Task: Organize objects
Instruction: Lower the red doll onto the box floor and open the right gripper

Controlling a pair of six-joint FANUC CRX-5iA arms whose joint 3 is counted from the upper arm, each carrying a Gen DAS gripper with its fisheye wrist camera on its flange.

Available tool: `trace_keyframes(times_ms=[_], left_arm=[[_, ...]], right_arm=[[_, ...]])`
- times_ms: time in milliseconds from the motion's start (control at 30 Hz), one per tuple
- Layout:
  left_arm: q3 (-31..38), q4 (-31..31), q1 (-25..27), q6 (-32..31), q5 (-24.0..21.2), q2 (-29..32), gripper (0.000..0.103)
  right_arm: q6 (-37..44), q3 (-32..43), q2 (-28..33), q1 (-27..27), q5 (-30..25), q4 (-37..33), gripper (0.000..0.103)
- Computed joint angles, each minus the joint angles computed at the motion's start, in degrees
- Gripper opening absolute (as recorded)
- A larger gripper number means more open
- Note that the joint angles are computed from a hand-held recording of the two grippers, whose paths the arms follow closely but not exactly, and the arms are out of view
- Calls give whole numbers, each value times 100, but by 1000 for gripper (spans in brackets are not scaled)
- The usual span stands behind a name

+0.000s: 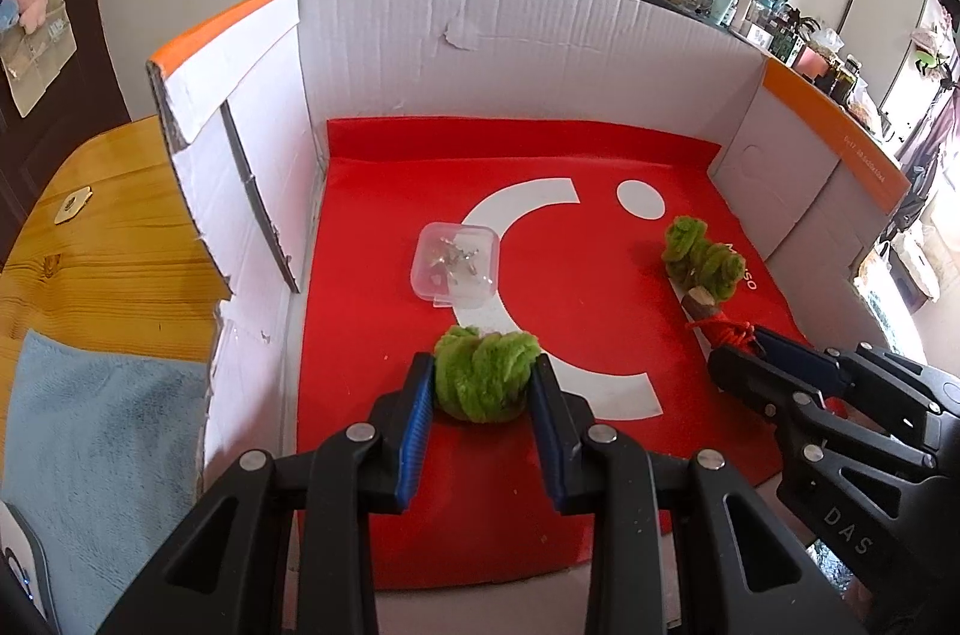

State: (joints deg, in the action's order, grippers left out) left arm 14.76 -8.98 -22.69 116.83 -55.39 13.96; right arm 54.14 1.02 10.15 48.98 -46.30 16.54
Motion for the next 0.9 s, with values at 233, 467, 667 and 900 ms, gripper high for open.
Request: trace_keyframes(times_ms=[233, 467, 667, 900], left_arm=[[3, -11, -3, 10, 15, 12, 33], [9, -12, -1, 6, 17, 20, 33], [13, -18, -4, 7, 15, 23, 34], [38, -65, -13, -10, 3, 36, 40]], right_arm=[[15, -2, 0, -9, -2, -6, 21], [26, 12, 0, -31, 42, -59, 21], [51, 12, -12, -38, 54, -85, 22], [71, 9, -29, -47, 73, -126, 22]])
